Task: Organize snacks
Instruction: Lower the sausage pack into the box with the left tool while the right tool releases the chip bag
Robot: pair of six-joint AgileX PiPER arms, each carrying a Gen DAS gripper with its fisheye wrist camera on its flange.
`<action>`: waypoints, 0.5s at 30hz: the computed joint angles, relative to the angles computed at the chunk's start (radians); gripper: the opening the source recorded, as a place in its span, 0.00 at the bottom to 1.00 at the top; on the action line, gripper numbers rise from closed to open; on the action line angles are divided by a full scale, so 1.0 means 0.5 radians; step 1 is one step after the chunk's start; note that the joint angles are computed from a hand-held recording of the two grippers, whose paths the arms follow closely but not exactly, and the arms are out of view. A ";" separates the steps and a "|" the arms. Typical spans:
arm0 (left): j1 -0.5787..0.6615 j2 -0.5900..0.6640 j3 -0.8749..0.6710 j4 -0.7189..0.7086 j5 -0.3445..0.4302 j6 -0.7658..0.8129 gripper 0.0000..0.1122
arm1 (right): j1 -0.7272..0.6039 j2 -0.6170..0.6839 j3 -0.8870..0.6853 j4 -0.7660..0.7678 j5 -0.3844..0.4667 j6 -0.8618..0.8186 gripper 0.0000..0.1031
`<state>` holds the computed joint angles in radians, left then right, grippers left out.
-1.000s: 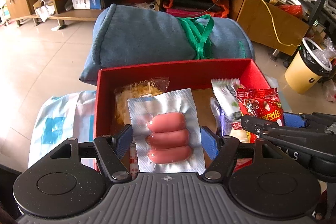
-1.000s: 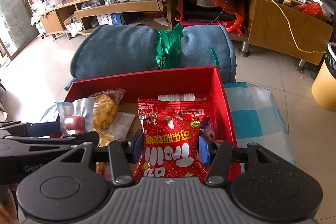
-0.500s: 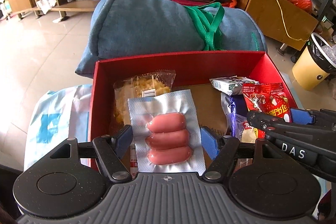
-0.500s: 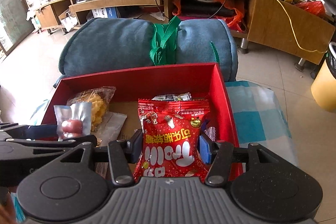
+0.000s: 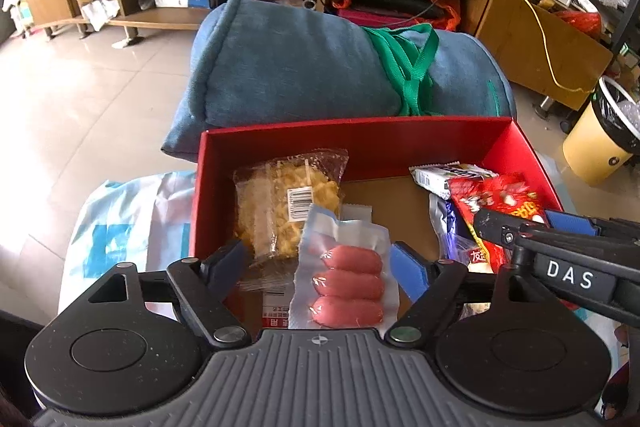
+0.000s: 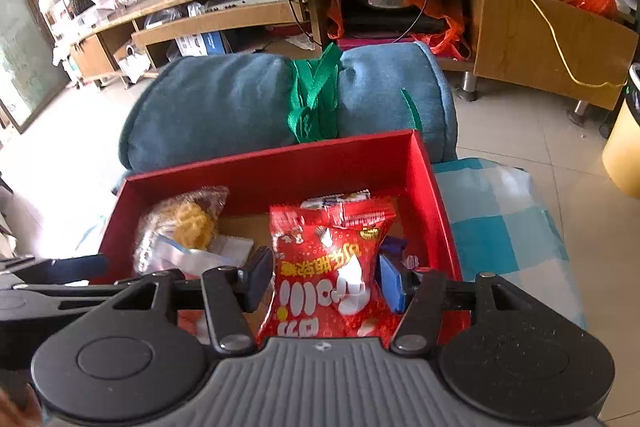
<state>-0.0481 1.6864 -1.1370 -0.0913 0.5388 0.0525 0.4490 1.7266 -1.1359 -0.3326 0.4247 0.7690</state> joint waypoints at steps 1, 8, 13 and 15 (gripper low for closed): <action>0.004 -0.005 0.002 0.001 -0.005 -0.003 0.75 | 0.007 0.001 -0.011 -0.003 0.020 -0.005 0.56; 0.029 -0.049 0.029 0.003 -0.019 0.004 0.75 | 0.031 -0.011 -0.005 -0.092 0.008 0.078 0.64; 0.050 -0.093 0.054 -0.033 -0.036 0.046 0.77 | 0.034 -0.069 0.015 -0.150 -0.001 0.129 0.69; 0.047 -0.108 0.071 -0.020 -0.044 0.046 0.77 | 0.060 -0.091 0.026 -0.242 0.014 0.224 0.69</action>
